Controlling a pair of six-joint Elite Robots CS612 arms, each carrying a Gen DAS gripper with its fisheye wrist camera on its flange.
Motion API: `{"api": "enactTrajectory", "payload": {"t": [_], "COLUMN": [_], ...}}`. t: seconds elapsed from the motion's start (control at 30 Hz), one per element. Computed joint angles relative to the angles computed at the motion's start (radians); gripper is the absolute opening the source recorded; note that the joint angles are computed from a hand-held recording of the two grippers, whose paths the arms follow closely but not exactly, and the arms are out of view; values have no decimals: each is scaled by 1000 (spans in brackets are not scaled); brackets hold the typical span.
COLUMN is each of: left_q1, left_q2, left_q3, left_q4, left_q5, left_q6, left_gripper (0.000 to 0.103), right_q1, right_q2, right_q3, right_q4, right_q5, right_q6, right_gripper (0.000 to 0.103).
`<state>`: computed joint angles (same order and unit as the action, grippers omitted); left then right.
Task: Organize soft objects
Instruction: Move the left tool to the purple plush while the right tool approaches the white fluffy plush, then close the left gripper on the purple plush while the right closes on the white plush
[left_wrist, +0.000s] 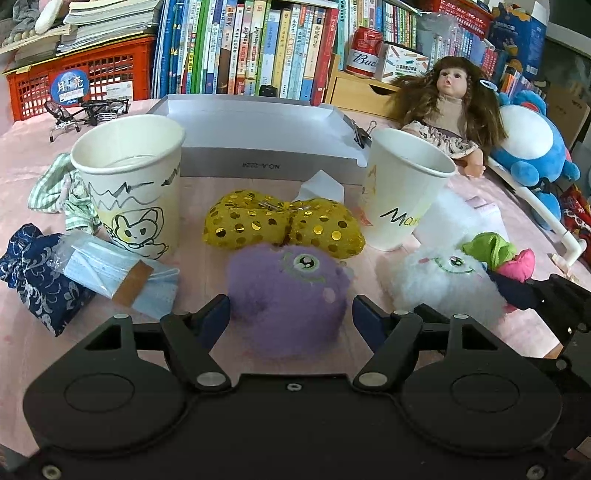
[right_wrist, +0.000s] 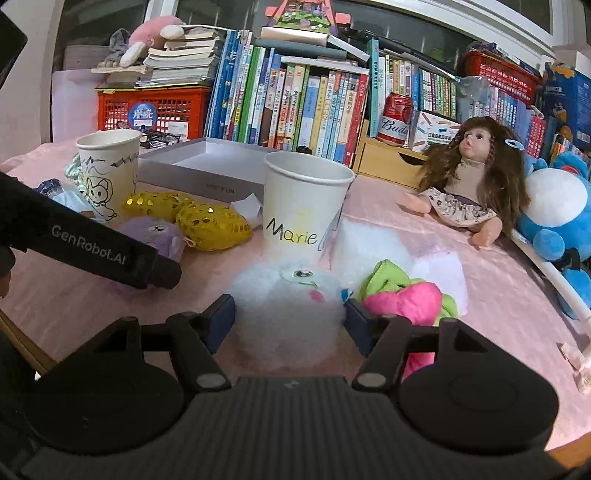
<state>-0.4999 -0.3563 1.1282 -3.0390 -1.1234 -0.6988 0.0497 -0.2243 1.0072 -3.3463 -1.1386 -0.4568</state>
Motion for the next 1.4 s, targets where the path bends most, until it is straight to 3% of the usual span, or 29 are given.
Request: {"api": "enactTrajectory", "payload": {"t": [0.07,0.13,0.3,0.4,0.57,0.73,0.87,1.0,1.3,1.4], "left_q1": [-1,-1,-6,-11,-17,-15,-14,-11,-12,-16], "left_q2": [0,-2,-4,-6,-10,-16,-19,-16,0,1], "left_q3": [0,5,11,16,20,35,43,37,13,13], "left_q4": [3,0,-9,-27,-21,-34,-34,-10,-15,-16], "left_q5": [8,8,20,22,34,20,14,-3,15,28], "left_q6": [-4,4,36,63,73,62,41,16,15,43], "left_gripper": [63,63,57,46,46,47,52,56,54,51], "right_q1": [2,2,1,0,-1,-4,-4,-3,5,6], "right_q2": [2,3,6,1,-7,-11,-12,-12,12,13], "right_q3": [-3,-5,-5,4,19,20,29,28,-11,-13], "right_q4": [1,4,14,8,-27,-2,-5,31,21,16], "right_q5": [-4,-4,4,3,0,-3,-14,-17,-17,-16], "right_q6": [-5,-5,16,35,81,85,51,28,53,64], "right_gripper": [79,80,71,68,53,56,67,70,71,58]}}
